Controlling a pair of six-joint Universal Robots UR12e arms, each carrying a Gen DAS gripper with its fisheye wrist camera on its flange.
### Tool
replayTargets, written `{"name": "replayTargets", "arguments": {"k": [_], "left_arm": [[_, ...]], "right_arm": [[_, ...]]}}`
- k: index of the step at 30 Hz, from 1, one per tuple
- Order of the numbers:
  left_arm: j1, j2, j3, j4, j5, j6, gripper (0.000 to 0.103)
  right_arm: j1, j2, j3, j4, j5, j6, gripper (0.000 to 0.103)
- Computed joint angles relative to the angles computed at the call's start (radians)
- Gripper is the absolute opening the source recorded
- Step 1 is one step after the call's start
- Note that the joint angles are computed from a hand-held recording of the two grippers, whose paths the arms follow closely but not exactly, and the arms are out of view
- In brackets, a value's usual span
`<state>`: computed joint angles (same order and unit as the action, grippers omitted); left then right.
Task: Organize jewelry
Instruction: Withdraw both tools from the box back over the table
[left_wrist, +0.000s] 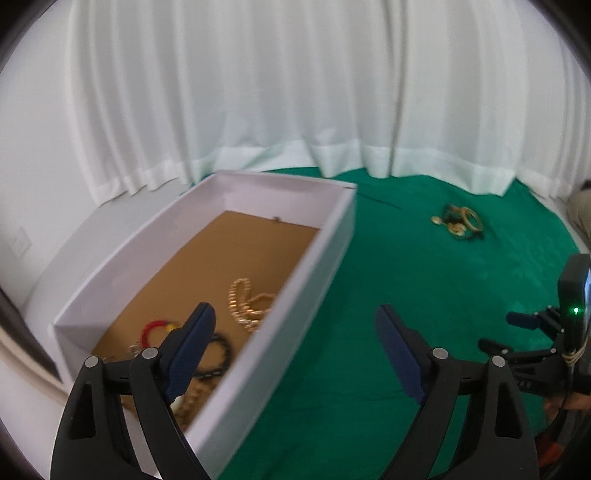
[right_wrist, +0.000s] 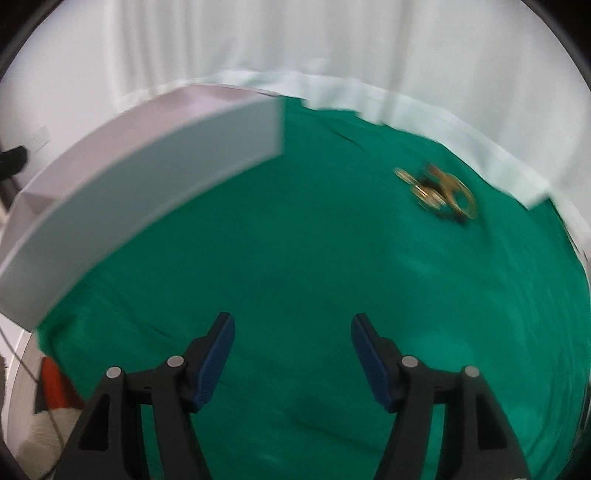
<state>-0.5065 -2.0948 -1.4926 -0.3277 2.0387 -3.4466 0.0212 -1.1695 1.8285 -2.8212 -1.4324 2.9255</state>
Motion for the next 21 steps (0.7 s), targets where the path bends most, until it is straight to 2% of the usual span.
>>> {"name": "replayTargets", "arguments": {"k": [7,11,14,18,21], "left_arm": [[-0.031,-0.052,0.074,-0.022,0.008,0.045,0.089],[-0.042,-0.08,0.108,-0.03,0.002,0.058,0.095],[-0.042,-0.098,0.125,-0.056,-0.035,0.049,0.096],[-0.037,-0.133,0.147,-0.1,-0.142,0.043,0.096],[-0.038,-0.159,0.166,-0.124,-0.181,0.053,0.096]], "right_arm": [[-0.062,-0.007,0.051,-0.045,-0.024,0.109,0.067],[-0.082,0.0,0.067,-0.092,-0.048,0.134,0.067],[-0.09,0.009,0.076,-0.122,-0.074,0.152,0.067],[-0.099,0.013,0.095,-0.156,-0.091,0.184,0.067],[-0.106,0.013,0.114,-0.198,-0.093,0.191,0.067]]}}
